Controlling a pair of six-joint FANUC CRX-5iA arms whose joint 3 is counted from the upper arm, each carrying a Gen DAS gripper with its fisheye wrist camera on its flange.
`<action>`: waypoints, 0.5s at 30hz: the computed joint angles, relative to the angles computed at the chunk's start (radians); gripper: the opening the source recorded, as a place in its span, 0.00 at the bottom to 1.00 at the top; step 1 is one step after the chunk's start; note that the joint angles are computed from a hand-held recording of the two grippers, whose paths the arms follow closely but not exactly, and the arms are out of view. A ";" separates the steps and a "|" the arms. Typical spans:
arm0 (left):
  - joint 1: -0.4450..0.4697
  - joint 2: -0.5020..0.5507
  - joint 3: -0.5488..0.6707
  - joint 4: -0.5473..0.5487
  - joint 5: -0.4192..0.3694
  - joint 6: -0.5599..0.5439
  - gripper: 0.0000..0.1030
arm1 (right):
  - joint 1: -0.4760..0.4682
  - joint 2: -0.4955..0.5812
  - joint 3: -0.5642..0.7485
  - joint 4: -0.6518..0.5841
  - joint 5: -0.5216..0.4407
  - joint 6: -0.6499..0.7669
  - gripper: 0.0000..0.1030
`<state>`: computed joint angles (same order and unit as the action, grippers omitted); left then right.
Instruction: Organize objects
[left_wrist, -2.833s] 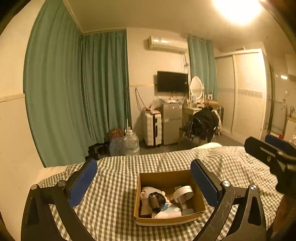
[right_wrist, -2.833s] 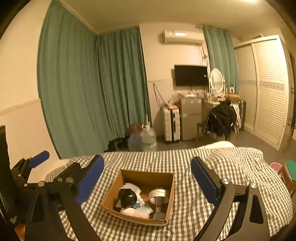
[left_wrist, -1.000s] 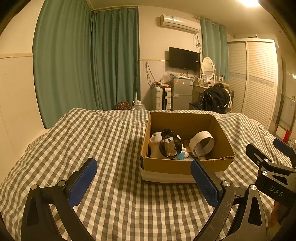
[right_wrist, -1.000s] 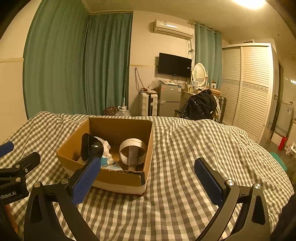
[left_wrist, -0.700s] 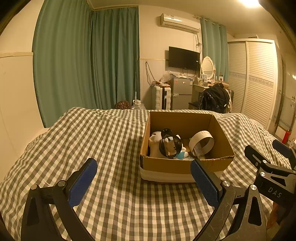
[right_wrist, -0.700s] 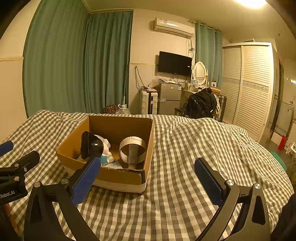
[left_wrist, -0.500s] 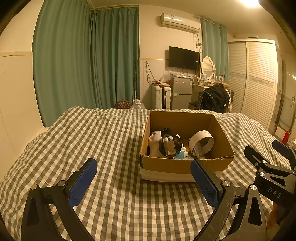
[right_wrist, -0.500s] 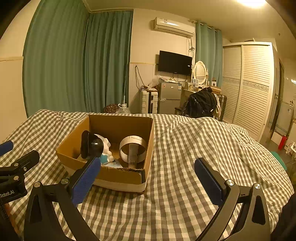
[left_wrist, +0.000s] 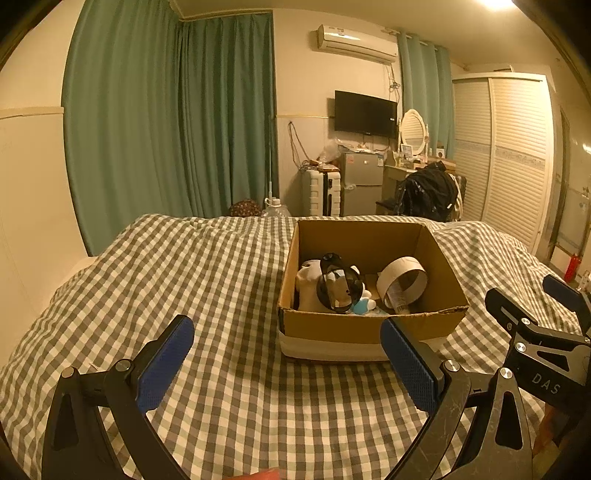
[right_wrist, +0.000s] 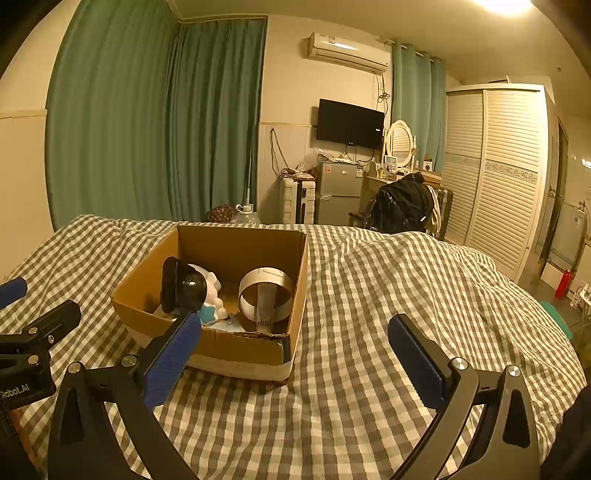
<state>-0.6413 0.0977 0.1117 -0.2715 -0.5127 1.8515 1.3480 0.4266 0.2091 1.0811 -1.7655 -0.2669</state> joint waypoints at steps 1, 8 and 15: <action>0.003 0.001 -0.001 0.010 -0.001 -0.007 1.00 | 0.000 0.000 0.000 -0.001 0.001 0.001 0.99; 0.013 0.003 -0.005 0.046 0.000 -0.032 1.00 | 0.000 -0.001 -0.001 -0.003 0.002 0.004 0.99; 0.012 0.004 -0.002 0.043 -0.005 -0.028 1.00 | 0.000 -0.001 -0.001 -0.005 0.003 0.003 0.99</action>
